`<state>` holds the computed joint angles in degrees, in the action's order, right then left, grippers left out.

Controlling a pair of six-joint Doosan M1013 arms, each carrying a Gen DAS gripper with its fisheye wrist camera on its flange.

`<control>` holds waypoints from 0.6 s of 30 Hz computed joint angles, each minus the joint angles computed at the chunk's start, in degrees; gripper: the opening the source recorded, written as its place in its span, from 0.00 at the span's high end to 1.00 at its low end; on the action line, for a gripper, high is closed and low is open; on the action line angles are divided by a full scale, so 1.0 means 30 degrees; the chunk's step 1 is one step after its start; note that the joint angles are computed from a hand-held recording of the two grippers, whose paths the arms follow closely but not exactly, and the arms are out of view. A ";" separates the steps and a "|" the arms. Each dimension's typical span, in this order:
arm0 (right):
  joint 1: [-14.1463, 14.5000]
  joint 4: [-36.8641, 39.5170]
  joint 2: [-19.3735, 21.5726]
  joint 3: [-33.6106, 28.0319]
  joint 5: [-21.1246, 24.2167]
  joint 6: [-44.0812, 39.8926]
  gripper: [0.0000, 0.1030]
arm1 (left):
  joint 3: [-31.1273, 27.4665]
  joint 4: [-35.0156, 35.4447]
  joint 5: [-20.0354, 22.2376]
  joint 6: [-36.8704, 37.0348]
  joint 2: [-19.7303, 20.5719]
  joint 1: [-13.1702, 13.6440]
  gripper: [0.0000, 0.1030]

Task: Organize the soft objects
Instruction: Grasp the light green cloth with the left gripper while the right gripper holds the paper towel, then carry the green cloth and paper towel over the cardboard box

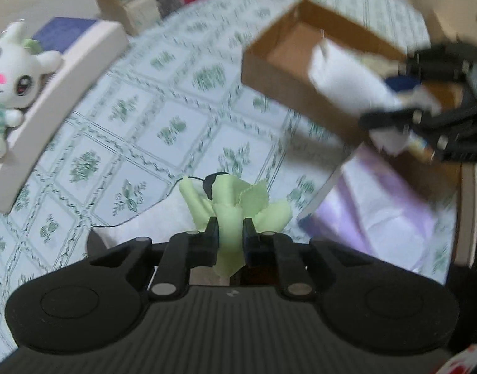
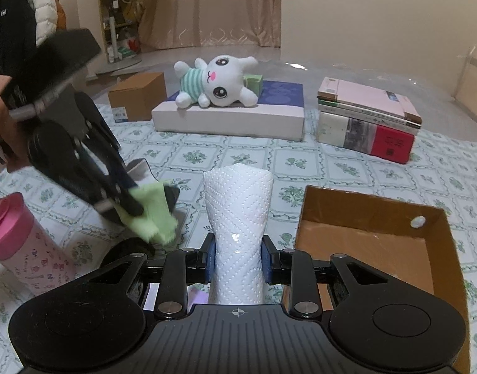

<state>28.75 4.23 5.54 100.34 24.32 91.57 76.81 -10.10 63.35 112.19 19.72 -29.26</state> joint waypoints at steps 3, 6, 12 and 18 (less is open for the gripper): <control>0.0077 -0.0323 -0.0452 0.0251 0.0009 0.0713 0.72 | 0.0209 -0.0109 -0.0553 -0.0895 -0.0536 -0.0008 0.87; 0.0211 -0.0670 -0.0919 0.0608 -0.0021 0.1492 0.72 | 0.0543 -0.0005 -0.0463 -0.1276 -0.0888 -0.0220 0.87; 0.0395 -0.0695 -0.1544 0.1288 0.0057 0.2306 0.72 | 0.1578 -0.0325 -0.0114 -0.1185 -0.1274 -0.0706 0.87; 0.0421 -0.0806 -0.1782 0.1756 0.0166 0.2928 0.72 | 0.1564 -0.0677 0.0618 -0.0669 -0.0929 -0.1067 0.85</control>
